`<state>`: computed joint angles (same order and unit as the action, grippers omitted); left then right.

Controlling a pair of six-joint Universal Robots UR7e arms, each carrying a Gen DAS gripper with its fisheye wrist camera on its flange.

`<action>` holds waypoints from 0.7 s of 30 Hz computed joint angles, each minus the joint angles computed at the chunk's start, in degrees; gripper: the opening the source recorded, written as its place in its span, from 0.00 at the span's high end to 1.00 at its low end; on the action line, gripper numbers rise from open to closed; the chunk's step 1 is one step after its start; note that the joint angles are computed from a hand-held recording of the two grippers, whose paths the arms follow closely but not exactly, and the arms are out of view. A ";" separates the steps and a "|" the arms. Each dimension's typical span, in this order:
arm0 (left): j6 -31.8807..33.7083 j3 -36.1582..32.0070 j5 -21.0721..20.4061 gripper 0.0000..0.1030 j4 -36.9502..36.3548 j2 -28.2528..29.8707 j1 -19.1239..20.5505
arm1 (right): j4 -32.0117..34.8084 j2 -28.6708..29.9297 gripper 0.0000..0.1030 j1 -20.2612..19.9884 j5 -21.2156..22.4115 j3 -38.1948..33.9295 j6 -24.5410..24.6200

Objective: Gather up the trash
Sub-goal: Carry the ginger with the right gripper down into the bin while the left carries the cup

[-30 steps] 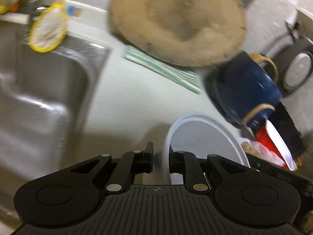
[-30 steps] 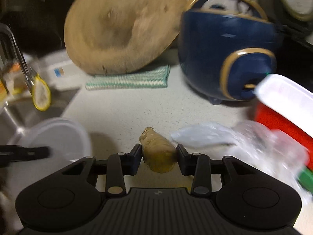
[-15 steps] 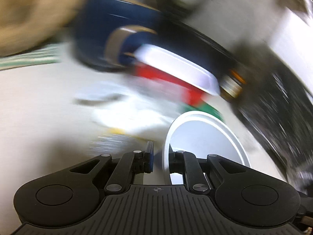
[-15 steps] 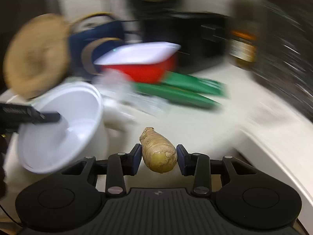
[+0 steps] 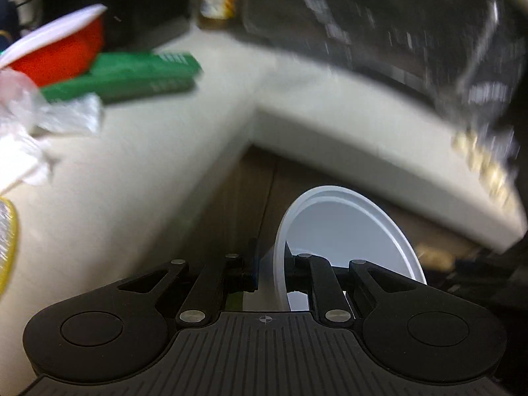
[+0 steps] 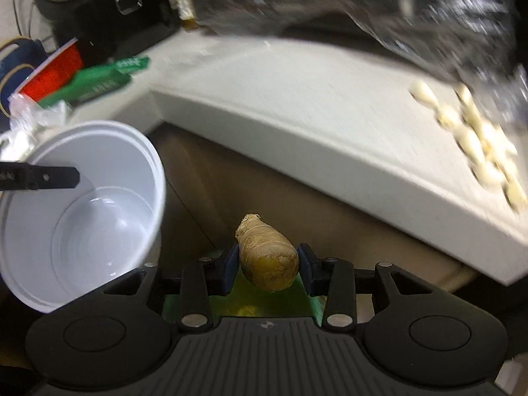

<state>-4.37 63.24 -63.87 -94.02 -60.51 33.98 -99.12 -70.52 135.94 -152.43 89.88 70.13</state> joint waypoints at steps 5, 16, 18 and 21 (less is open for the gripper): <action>-3.44 14.98 3.75 0.86 -0.64 -4.31 -0.20 | 1.46 -4.14 0.63 -1.42 3.53 7.35 3.94; -16.91 37.51 12.03 0.82 -13.18 -1.70 6.94 | -15.36 -8.22 0.63 -9.77 15.34 24.03 -5.79; -14.78 40.97 9.95 0.76 -22.02 -1.43 9.34 | -18.86 -7.69 0.63 -10.69 15.99 25.88 -9.68; -13.34 41.85 9.99 0.71 -23.17 1.12 11.82 | -22.65 -5.50 0.63 -12.77 16.59 26.53 -14.93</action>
